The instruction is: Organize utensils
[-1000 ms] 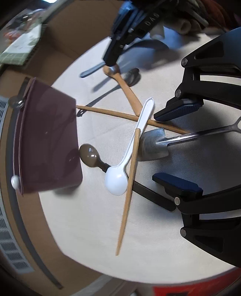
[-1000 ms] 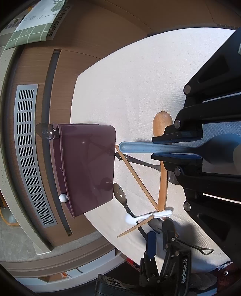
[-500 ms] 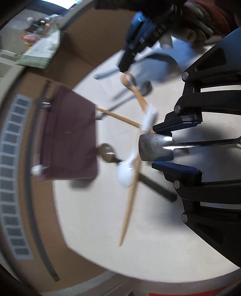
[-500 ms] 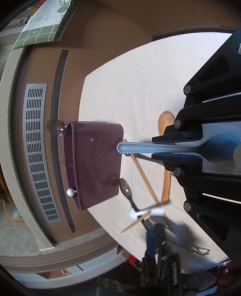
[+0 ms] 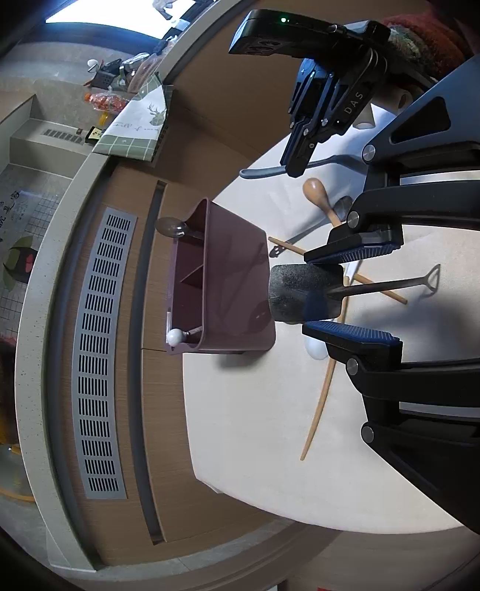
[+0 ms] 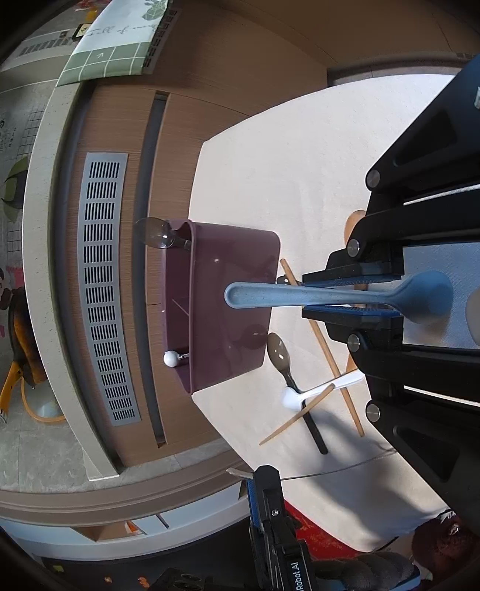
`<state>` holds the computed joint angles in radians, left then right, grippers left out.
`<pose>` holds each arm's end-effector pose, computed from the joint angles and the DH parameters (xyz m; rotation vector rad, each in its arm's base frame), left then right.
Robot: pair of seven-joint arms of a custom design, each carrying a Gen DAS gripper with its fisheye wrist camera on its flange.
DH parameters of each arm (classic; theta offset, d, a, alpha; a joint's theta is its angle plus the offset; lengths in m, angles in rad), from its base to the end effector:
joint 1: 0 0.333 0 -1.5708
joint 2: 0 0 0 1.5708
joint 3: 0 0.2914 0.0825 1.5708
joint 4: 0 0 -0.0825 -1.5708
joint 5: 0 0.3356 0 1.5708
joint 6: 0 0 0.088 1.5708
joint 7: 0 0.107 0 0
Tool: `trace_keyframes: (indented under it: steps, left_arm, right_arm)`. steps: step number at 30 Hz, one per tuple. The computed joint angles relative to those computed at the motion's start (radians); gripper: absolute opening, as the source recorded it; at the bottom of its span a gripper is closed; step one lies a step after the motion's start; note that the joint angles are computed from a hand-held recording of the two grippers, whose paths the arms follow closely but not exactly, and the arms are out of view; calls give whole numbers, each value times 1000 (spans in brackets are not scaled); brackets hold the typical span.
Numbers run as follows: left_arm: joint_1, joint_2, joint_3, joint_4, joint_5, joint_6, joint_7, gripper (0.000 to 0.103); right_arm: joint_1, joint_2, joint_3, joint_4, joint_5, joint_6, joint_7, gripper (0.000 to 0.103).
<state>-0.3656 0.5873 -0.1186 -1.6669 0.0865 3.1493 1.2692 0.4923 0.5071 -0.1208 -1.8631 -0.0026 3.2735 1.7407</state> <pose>0.6066 -0.3086 0.3860 -1.6102 2.0061 -1.1555 0.5966 0.2455 0.3694 -1.8200 1.4167 -0.6054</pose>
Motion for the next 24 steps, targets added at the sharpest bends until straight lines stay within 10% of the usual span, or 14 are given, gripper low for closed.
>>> trace_keyframes:
  steps: [5, 8, 12, 24]
  left_arm:
    - [-41, -18, 54, -13, 15, 25, -21, 30]
    - [-55, -16, 75, 10, 24, 18, -27, 8]
    - [-110, 25, 152, 125, 66, 3, -43, 8]
    - [37, 41, 24, 131, 33, -17, -26, 9]
  right_arm:
    - [25, 8, -26, 17, 1, -7, 4, 9]
    - [42, 12, -46, 33, -1, -4, 8, 9]
    - [176, 46, -214, 110, 11, 23, 25, 9]
    - [61, 68, -98, 204, -5, -56, 10, 9]
